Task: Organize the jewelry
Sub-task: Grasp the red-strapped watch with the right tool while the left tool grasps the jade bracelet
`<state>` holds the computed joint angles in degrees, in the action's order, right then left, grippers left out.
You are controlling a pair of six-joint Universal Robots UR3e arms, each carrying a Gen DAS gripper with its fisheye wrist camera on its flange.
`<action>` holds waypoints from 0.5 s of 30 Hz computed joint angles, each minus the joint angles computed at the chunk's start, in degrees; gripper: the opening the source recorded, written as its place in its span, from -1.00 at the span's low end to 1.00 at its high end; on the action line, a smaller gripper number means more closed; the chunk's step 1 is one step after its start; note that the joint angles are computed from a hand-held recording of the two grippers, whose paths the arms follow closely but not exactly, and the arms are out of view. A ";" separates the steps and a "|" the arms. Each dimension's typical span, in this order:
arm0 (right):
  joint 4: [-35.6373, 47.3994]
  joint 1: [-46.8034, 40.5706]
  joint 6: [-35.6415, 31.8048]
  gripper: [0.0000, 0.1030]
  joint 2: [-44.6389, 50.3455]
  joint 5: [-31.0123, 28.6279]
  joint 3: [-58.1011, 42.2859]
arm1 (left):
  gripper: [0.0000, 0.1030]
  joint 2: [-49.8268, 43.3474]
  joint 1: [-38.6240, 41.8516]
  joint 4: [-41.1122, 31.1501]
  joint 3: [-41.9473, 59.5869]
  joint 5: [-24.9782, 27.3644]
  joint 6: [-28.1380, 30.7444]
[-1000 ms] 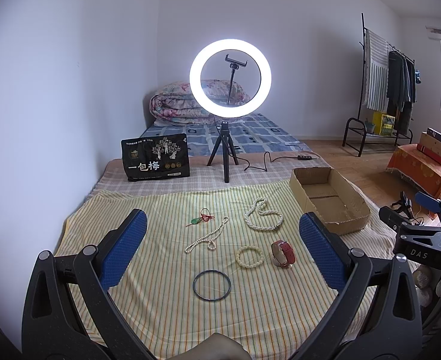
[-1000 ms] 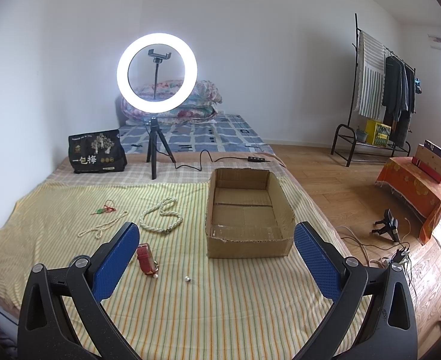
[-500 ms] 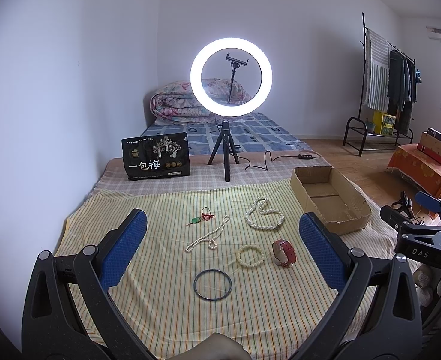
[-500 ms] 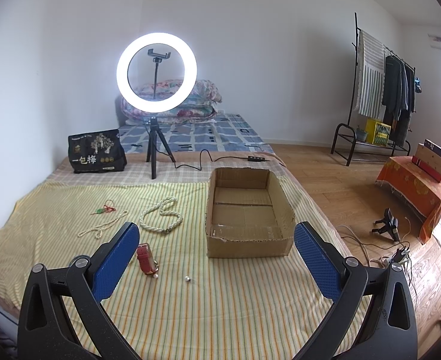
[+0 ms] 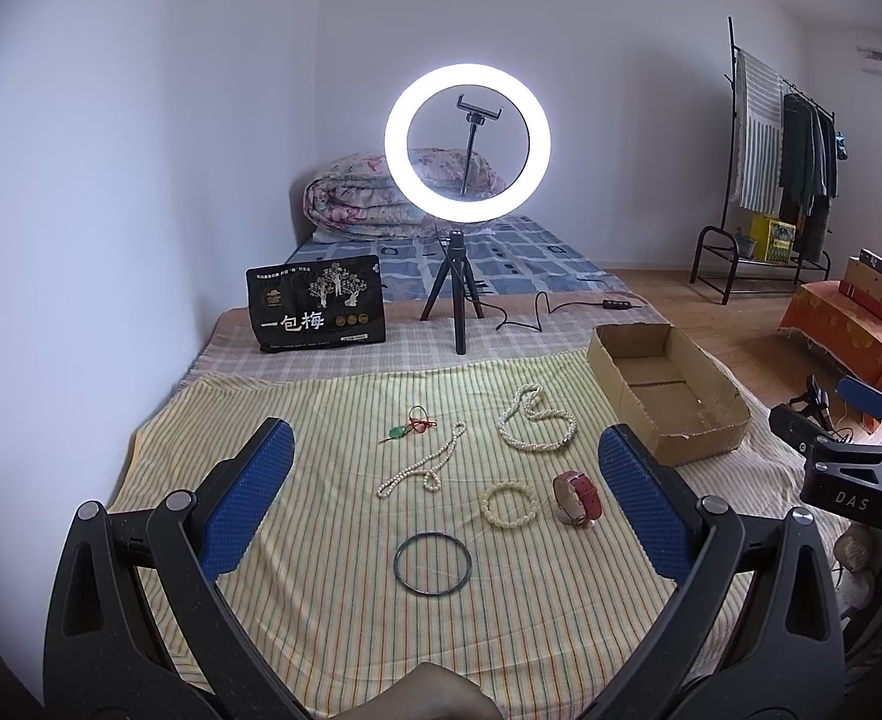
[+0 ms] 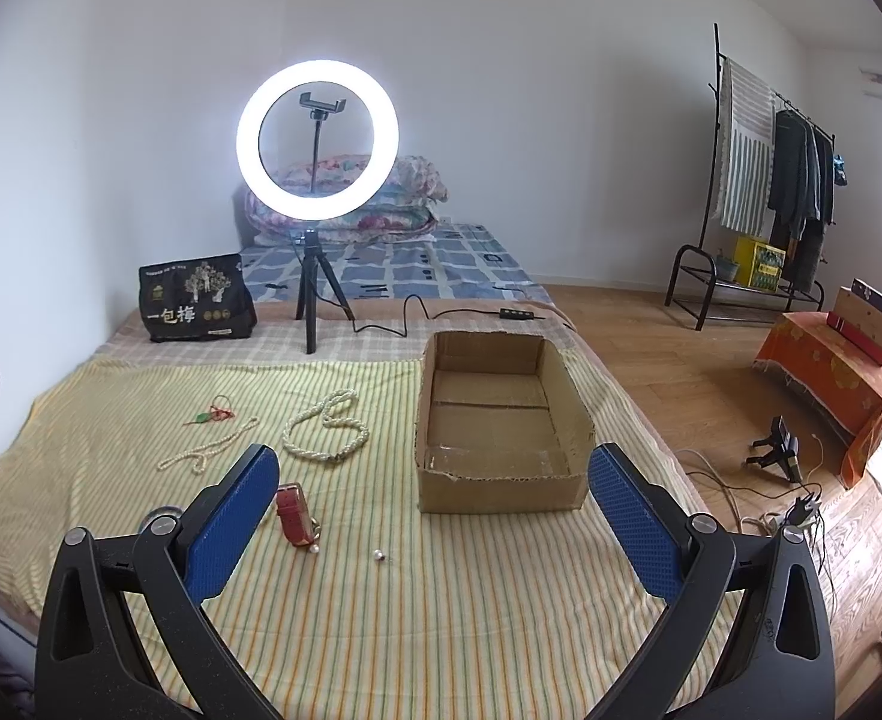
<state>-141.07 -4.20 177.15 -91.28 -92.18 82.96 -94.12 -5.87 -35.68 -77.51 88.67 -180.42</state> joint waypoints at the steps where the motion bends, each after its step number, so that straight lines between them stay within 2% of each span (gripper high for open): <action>1: -0.07 0.04 -0.17 0.99 0.01 -0.03 0.11 | 1.00 -0.01 0.20 -0.28 0.12 0.00 0.05; 7: 0.79 0.06 -0.94 0.99 0.61 0.43 -0.52 | 1.00 -0.35 3.28 -1.05 -0.06 -2.03 0.17; 13: 0.72 0.08 -2.23 0.99 1.98 1.75 -0.91 | 1.00 -2.09 6.69 -5.05 1.89 -4.01 0.39; 15: 0.83 0.22 -2.98 0.99 2.99 2.50 -1.40 | 1.00 -2.74 8.57 -7.67 3.00 -6.54 0.34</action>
<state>-140.23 -3.98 174.18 -88.29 -89.67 81.56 -96.86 2.70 -43.35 -74.51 82.13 -180.08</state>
